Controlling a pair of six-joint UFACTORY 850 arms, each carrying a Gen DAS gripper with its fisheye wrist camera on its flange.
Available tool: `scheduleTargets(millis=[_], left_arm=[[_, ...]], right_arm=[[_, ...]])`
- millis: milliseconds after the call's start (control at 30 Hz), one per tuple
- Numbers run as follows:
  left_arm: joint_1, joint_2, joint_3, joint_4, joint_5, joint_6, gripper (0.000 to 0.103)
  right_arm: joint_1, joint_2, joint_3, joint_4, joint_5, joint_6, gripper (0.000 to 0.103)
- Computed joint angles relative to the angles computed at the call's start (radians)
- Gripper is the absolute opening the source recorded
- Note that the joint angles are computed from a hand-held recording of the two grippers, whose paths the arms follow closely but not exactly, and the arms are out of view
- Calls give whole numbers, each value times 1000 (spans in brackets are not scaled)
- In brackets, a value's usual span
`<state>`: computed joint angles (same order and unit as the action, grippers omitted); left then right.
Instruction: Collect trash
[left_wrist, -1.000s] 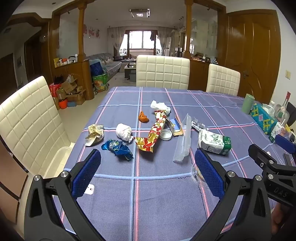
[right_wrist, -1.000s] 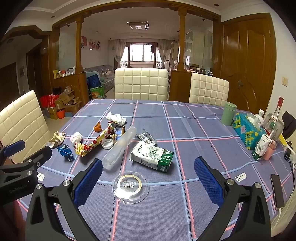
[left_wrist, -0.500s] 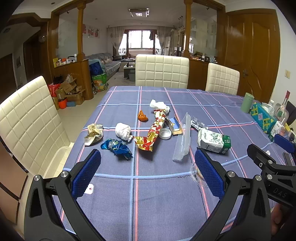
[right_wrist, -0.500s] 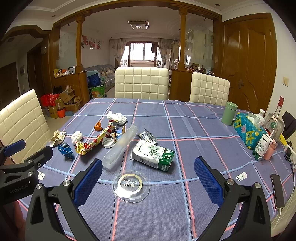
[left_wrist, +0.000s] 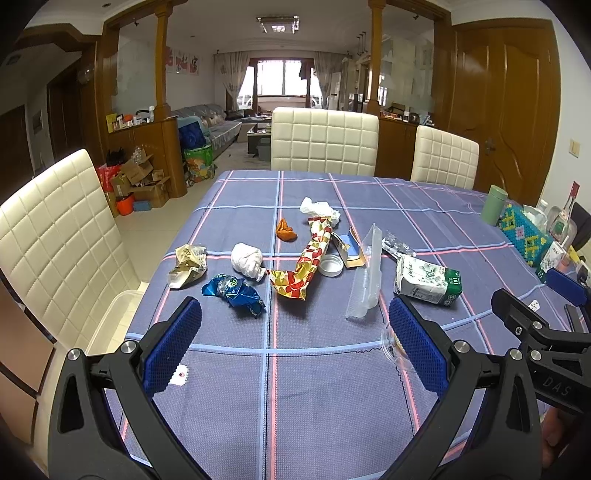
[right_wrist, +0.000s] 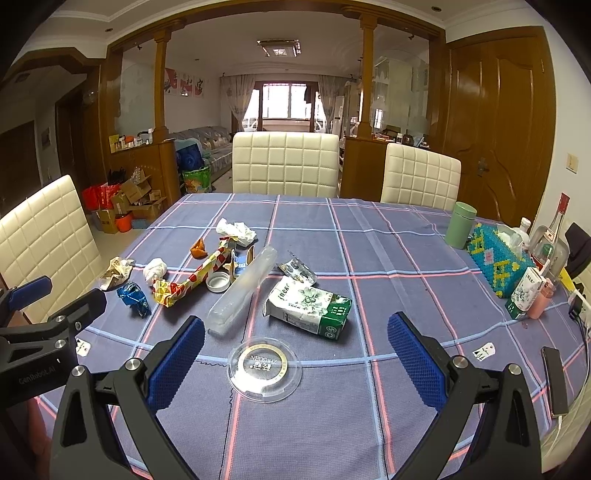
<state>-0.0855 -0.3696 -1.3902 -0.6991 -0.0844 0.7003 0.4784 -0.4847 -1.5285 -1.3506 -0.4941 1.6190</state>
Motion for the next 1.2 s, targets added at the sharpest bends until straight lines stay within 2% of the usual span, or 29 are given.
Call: scheduleTargets(millis=[667, 900, 1000, 1200], left_arm=[[-1, -2, 12, -75, 0, 78, 100], [-1, -15, 2, 9, -7, -6, 100], [0, -34, -24, 133, -24, -130, 100], [3, -54, -46, 188, -36, -184, 100]], right_arm=[[0, -10, -9, 23, 4, -22, 97], [-5, -22, -19, 51, 11, -49, 97], [-12, -36, -36, 91, 19, -89, 97], [-20, -53, -60, 133, 23, -132, 97]])
